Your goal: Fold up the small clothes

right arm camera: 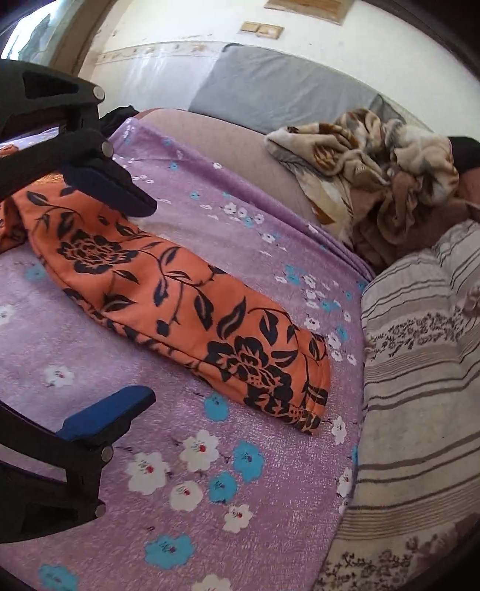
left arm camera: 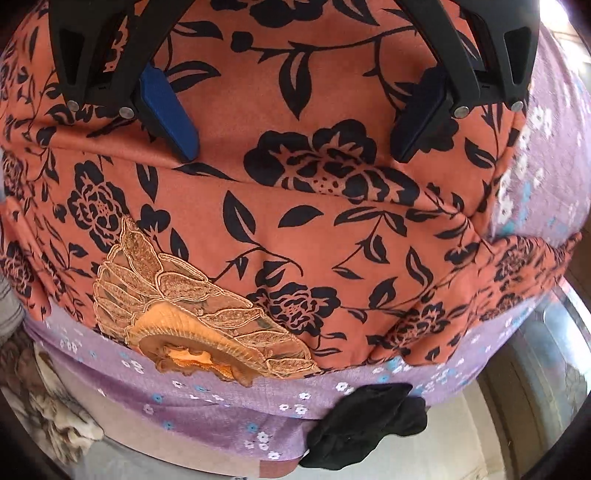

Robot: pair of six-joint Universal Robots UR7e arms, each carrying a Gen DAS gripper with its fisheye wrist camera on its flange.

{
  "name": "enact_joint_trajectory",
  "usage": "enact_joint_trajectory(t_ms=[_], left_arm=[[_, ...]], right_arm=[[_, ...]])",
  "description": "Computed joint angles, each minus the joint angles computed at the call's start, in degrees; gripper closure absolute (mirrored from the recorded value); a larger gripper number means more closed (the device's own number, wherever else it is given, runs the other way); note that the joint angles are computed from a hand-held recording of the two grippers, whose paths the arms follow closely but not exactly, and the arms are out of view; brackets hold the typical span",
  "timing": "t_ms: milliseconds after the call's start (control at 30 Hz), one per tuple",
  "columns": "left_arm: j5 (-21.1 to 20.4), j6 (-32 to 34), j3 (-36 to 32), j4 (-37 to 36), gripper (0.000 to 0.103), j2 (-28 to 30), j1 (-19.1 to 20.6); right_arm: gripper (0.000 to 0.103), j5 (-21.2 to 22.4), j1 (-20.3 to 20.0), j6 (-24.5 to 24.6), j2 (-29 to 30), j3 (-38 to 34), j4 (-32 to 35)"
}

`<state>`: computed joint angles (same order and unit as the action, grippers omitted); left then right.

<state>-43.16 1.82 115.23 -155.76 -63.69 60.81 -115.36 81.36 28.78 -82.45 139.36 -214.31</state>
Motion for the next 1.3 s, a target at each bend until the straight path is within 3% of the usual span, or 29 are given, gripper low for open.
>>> enact_joint_trajectory(t_ms=[100,167,233,300,333,400,433,500,567,733,900,1000,1033,1067,1100,1167,1300], left_arm=[[0.5,1.8,1.2,-2.6,0.000,0.2,-0.4],[0.4,2.6,2.2,-5.4,0.000,0.3,-0.4],[0.7,1.4,2.0,-3.4,0.000,0.0,-0.6],[0.5,1.0,1.1,-1.2,0.000,-0.1,-0.4],[0.4,1.0,0.6,-0.3,0.000,-0.1,-0.2],[0.3,0.6,-0.3,2.6,0.000,-0.4,-0.3],[0.5,0.5,-1.0,4.1,0.000,-0.3,-0.3],[2.8,1.8,-1.0,2.9,0.000,0.0,-0.9],[7.4,5.7,0.7,-4.4,0.000,0.7,-2.1],[10.8,11.3,2.0,-14.7,0.000,0.0,-3.1],[12.9,11.4,1.1,-17.3,0.000,-0.8,-2.5],[13.6,10.4,0.6,-17.8,0.000,-1.6,-1.9],[13.5,9.7,0.8,-17.6,0.000,-2.0,-1.8],[13.3,9.0,0.6,-17.1,0.000,-2.4,-1.6],[12.8,8.6,0.6,-17.1,0.000,-2.8,-1.4],[12.0,8.2,0.7,-17.1,0.000,-3.4,-1.2],[8.3,6.5,-0.1,-14.6,0.000,-4.2,-0.4]], right_arm=[[0.024,-0.4,-3.4,2.5,0.1,-1.7,1.7],[0.029,-0.1,-4.5,1.6,0.9,-2.4,-1.2],[0.035,0.0,-5.4,0.2,1.7,-3.6,-2.6],[0.050,-1.8,-5.6,-0.5,2.7,-4.9,-2.0],[0.065,-2.8,-5.5,-1.1,2.8,-5.6,-1.1],[0.079,-1.3,-5.3,-2.3,2.6,-6.7,0.8],[0.094,-0.3,-4.5,-2.8,2.7,-7.2,1.0],[0.094,-2.0,-0.5,-7.1,4.6,-9.0,-2.1],[0.094,-0.7,4.0,-12.3,6.4,-10.9,-4.3],[0.094,7.8,14.2,-19.7,12.1,-15.2,-5.3],[0.094,18.1,19.3,-20.2,21.5,-20.9,-1.2],[0.087,26.4,19.8,-17.2,27.0,-24.4,3.6],[0.068,28.7,19.8,-16.3,28.0,-25.6,7.1],[0.027,31.0,19.7,-15.1,28.9,-26.2,9.1],[0.014,33.3,19.5,-13.7,29.6,-26.1,8.6],[0.008,32.6,20.3,-14.1,30.3,-24.4,4.3],[0.008,20.8,22.1,-17.9,27.9,-22.5,6.1]])
